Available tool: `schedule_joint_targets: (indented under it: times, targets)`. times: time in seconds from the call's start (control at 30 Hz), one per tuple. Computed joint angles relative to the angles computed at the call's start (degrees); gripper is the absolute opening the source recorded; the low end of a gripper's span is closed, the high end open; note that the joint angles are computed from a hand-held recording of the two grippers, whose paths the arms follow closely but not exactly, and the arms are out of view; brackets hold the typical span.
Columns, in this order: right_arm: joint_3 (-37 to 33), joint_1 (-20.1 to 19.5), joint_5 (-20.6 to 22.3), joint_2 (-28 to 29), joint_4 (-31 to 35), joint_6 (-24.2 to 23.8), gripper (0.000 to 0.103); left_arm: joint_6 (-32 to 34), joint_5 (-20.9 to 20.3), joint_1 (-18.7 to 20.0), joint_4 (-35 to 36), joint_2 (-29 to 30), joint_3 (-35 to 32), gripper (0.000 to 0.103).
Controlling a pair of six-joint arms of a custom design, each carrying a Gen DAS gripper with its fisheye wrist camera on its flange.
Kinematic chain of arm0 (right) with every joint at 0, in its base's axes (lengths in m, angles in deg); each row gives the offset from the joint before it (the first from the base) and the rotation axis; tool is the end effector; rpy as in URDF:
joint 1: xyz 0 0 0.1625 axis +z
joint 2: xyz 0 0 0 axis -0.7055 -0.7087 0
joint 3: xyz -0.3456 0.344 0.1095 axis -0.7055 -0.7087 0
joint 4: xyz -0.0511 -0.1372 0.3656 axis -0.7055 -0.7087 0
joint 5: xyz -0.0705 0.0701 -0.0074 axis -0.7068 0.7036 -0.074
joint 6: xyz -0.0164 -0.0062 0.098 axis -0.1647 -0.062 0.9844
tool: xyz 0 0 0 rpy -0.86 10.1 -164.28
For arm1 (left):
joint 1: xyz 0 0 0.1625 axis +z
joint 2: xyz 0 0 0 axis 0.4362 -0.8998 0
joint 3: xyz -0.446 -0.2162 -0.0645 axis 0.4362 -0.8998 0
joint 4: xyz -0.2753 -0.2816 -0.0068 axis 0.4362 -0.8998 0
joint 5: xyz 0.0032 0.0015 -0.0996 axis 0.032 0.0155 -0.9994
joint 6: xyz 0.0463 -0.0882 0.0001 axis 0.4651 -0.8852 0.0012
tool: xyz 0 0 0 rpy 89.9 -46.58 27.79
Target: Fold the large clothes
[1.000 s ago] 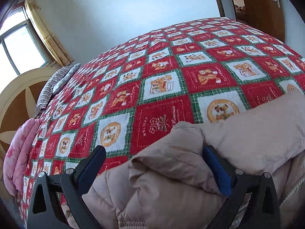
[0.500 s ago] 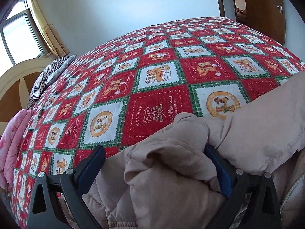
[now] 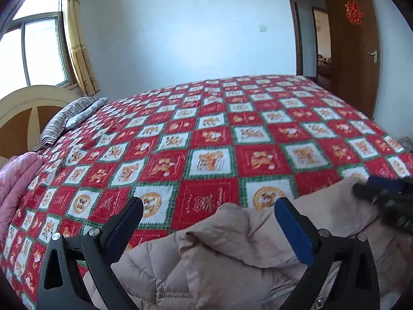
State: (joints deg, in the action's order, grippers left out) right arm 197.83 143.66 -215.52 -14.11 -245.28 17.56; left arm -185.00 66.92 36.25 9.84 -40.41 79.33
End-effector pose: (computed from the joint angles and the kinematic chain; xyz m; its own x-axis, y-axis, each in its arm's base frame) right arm 0.1537 -0.5796 0.0645 -0.7576 0.3542 0.5483 -0.2470 0.6219 -0.7431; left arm -0.1646 -0.6858 0.0636 -0.4834 0.5815 -0.6544 0.8691 0.4081 -0.2794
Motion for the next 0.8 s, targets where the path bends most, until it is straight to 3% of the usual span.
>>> schedule_joint_targets:
  times: [0.07, 0.17, 0.23, 0.37, 0.47, 0.8]
  targets:
    - [1.1, -1.3, 0.4, 1.1, -1.6, 1.1, 0.046, 1.3, 0.8, -0.5, 2.6, 1.7, -1.9, 0.102]
    - [4.1, -3.1, 2.8, 0.9, -4.6, 3.8, 0.046, 3.3, -6.3, -1.1, 4.5, 7.1, -6.1, 0.102]
    - [5.0, -3.6, 3.9, 0.5, -5.1, 4.7, 0.044, 1.0, -9.0, -0.4, 9.2, 10.6, -10.4, 0.102]
    - [4.9, -4.5, 5.3, 0.5, -3.6, 5.3, 0.044, -1.9, -6.4, 1.1, 11.7, 11.3, -12.0, 0.102]
    - [4.8, -5.0, 6.2, 0.7, -3.5, 5.7, 0.044, -2.2, -7.2, 1.2, 12.7, 12.3, -13.0, 0.102]
    - [0.4, -3.1, -2.3, 2.6, 1.3, 2.8, 0.045, -0.4, -9.9, 0.8, 10.8, 13.1, -12.6, 0.102]
